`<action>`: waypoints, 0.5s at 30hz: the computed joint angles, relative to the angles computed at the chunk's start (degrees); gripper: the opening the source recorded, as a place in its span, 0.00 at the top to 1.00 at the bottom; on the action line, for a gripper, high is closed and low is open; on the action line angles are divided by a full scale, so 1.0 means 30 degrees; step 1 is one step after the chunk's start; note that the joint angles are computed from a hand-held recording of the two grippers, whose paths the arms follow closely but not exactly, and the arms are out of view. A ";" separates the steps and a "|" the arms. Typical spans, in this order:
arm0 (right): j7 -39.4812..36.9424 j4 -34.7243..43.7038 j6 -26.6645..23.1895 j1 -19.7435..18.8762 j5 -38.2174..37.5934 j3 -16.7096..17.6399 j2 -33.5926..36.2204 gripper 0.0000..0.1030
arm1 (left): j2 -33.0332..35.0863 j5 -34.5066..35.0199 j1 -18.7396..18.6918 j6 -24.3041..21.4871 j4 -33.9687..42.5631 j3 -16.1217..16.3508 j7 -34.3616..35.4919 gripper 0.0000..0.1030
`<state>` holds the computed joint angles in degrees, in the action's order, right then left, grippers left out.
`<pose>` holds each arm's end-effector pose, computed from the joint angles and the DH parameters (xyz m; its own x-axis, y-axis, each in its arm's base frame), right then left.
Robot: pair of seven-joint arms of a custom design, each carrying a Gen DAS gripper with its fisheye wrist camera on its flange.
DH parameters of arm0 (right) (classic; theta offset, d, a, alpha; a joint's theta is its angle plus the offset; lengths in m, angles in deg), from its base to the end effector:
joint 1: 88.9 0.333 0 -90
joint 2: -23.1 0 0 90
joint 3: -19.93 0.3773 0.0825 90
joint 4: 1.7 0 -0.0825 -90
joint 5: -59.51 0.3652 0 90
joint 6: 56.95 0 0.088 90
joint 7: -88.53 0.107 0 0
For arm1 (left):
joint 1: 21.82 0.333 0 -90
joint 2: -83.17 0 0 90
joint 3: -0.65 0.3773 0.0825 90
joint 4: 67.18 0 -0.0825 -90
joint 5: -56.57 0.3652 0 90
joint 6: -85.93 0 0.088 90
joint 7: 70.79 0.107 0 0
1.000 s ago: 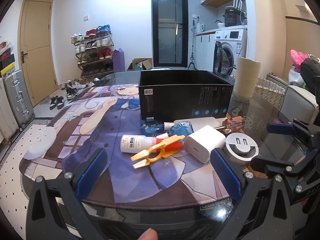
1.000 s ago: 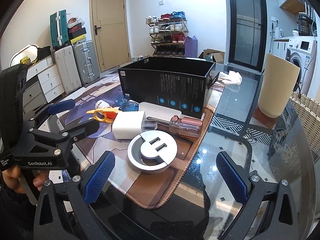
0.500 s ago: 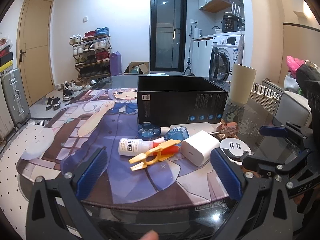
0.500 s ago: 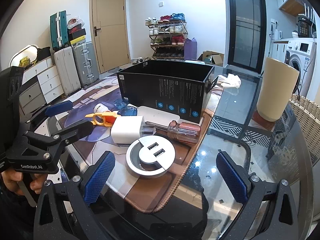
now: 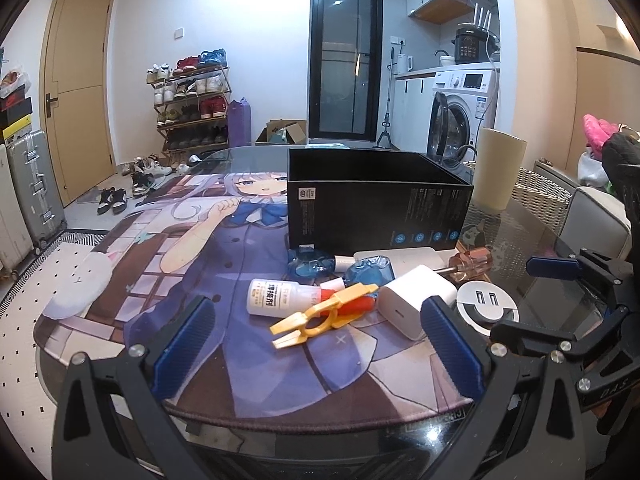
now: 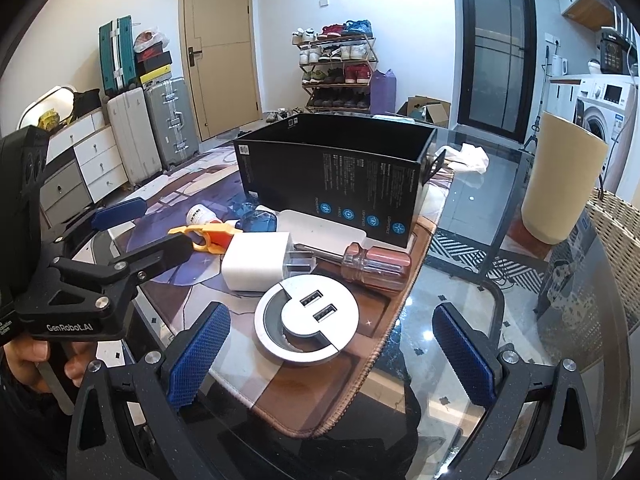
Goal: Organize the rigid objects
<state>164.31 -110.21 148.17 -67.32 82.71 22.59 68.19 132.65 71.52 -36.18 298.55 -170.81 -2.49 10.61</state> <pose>0.6526 0.2325 0.2471 0.2012 -0.9794 -0.0178 -0.6320 -0.1159 -0.7663 0.6725 -0.2371 0.2486 -0.4276 -0.9024 0.0526 -0.4798 0.1773 -0.8593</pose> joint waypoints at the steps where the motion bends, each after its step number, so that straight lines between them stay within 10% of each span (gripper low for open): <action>1: -0.0022 -0.0014 -0.0022 0.0020 0.0016 -0.0019 -0.0006 0.00 | 0.0015 0.0061 0.0076 -0.0016 0.0025 -0.0065 -0.0036 0.00; 15: -0.0270 0.0840 -0.1792 0.0812 0.0778 -0.1041 0.0246 0.00 | 0.0063 0.0157 0.0072 -0.0789 0.0576 -0.0036 -0.0193 0.00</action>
